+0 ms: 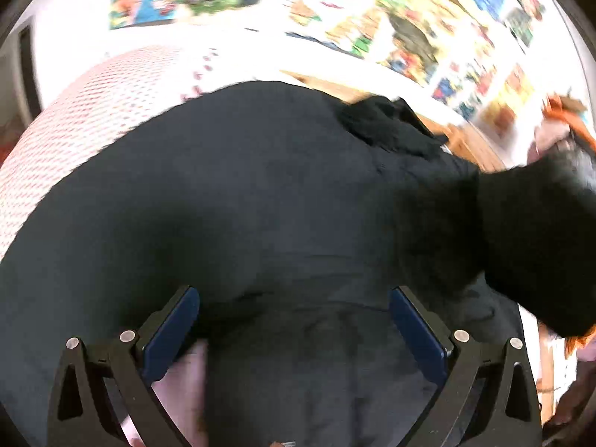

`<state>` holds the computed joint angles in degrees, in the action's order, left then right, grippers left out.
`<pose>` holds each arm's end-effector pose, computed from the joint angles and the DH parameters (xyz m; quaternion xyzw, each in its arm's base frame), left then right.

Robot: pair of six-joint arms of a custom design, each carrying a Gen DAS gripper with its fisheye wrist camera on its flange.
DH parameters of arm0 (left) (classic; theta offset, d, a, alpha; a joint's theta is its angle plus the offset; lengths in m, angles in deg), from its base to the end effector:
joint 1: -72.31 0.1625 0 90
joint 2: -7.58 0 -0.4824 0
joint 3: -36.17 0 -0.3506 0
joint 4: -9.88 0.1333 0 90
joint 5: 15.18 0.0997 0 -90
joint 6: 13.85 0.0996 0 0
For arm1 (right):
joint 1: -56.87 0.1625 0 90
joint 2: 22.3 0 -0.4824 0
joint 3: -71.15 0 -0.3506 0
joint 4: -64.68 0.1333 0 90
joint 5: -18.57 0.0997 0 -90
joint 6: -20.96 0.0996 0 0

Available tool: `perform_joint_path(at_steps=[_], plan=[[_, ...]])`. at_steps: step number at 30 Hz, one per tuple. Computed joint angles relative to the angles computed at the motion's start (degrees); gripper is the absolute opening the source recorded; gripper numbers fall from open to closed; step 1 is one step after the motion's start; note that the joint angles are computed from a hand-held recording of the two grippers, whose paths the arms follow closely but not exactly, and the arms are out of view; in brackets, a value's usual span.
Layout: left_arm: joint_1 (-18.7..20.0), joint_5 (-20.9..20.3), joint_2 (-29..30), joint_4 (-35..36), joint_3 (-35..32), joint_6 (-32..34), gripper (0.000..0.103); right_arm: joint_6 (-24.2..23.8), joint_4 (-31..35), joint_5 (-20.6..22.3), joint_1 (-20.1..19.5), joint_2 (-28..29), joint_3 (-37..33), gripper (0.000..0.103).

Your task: Fold large clothes

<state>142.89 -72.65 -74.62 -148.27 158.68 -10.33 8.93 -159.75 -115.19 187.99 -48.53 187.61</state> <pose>0.0232 -0.4961 0.3859 0.1193 0.9266 -0.2663 0.2373 0.4122 -0.3742 0.0430 0.2592 -0.8317 0.4246 0.2465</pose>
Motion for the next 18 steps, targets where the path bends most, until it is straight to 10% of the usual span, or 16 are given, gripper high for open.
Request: perform_joint_path(at_steps=[3,10,16,18], plan=[[3.95,-6.94,-1.14,-2.72,-0.69,1.53,0.103,4.15,13.22,6.97,-2.04,0.27,-2.83,0.075],[6.76,-18.06,2.16,-5.09,-2.26,4.90,0.103,7.92,10.14,6.95,-1.04,0.78,3.74,0.079],[2.73,-6.18,9.19,1.18,-4.00,4.13,0.095,11.32,5.49,-2.25,-0.69,-0.22,10.70,0.085],[1.35,-0.44,12.06,6.30,-5.14,1.90,0.073,12.70,6.53,-5.41,-1.93,-0.69,11.18,0.088]])
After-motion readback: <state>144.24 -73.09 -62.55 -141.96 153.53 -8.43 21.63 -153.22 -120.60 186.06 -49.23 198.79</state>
